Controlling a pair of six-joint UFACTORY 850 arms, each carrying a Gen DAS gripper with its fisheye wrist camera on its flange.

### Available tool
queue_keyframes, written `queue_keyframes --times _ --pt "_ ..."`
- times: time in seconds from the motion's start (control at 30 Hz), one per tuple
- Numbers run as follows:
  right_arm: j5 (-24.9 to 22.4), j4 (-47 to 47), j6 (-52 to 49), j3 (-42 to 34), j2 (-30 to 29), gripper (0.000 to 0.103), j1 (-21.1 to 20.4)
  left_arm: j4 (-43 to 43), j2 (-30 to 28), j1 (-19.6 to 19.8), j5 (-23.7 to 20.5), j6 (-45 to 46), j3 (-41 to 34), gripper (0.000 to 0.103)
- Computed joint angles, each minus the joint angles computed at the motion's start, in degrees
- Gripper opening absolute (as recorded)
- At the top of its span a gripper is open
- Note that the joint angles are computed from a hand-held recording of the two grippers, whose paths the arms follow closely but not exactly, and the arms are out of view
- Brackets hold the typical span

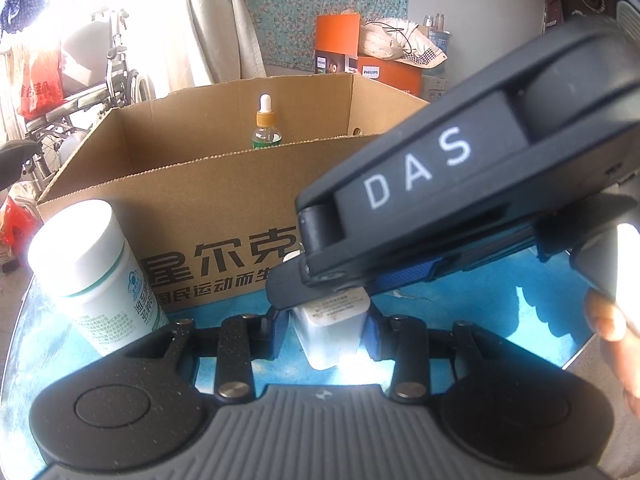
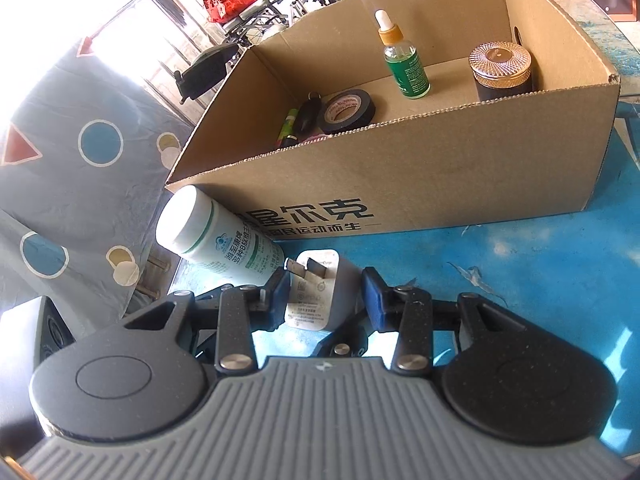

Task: Organize rigid objects
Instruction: 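Grasp the white charger with the right tool and lift it, then carry the charger into the box and open the right tool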

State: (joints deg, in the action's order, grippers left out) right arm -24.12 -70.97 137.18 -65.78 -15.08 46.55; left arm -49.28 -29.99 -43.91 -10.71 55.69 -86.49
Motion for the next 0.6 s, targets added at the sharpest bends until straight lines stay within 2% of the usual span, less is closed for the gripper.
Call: queue_keyframes --times 0.33,0.6 --pt "-4.73 -3.92 1.21 -0.26 2.04 0.038 2.57 -10.18 3.06 -1.10 4.16 10.68 2.59 0.039" --pt "-10.97 -7.48 -2.06 -2.05 4.18 0.038 4.31 -40.21 4.14 -1.79 6.56 41.62 0.23 0.039"
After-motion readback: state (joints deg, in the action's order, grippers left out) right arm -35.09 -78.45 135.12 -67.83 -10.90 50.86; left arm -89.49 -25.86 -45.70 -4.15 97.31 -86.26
